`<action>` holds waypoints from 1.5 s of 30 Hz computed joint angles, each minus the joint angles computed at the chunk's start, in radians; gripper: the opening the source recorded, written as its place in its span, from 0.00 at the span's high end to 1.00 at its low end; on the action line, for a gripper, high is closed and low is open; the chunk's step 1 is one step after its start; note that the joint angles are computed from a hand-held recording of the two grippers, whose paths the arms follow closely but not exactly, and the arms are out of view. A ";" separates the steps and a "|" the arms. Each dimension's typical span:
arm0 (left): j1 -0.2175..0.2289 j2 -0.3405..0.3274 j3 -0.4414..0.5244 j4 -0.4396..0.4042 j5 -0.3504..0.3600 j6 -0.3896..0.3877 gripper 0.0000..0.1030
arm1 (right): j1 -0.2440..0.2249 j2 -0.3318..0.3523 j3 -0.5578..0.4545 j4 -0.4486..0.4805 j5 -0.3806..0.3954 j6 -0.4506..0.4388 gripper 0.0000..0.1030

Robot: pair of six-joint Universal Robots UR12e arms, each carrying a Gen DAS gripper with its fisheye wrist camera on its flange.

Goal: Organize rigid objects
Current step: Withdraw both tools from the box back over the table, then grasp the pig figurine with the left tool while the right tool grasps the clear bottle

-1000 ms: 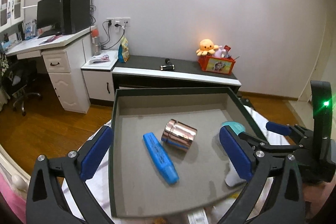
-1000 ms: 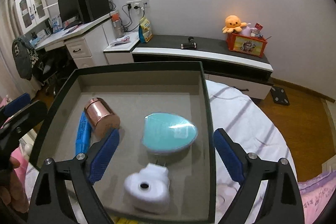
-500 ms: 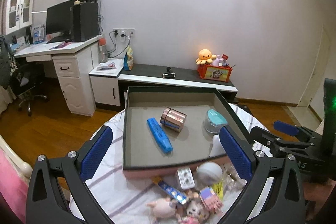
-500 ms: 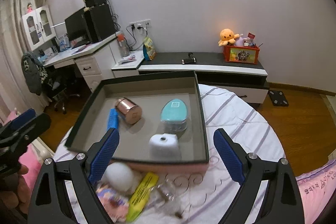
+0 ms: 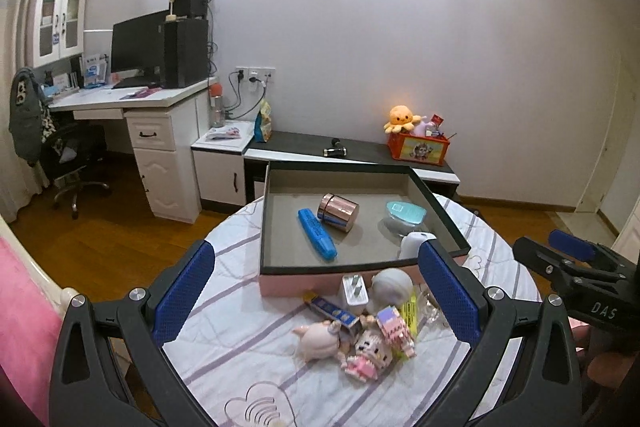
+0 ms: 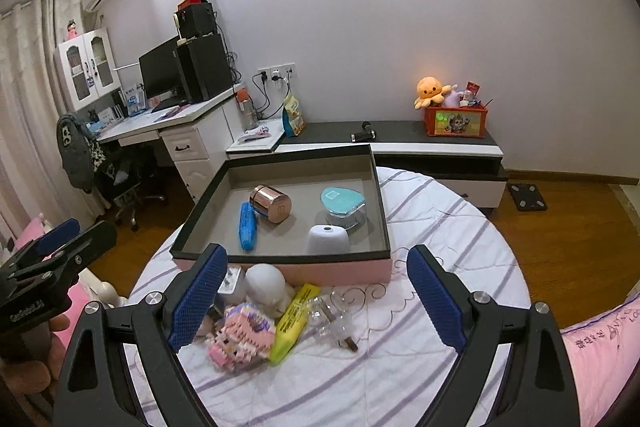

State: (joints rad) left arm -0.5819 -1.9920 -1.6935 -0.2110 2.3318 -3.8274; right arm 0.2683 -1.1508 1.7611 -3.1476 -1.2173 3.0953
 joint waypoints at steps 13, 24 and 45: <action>-0.025 0.022 -0.040 -0.027 0.024 -0.068 0.00 | -0.009 -0.030 0.060 -0.049 0.004 -0.005 0.10; -0.032 0.026 -0.052 -0.023 0.031 -0.084 0.00 | -0.008 -0.038 0.073 -0.055 -0.007 -0.009 0.10; -0.003 0.008 -0.069 -0.084 -0.071 -0.139 0.00 | -0.008 -0.011 0.047 0.039 -0.046 -0.023 0.10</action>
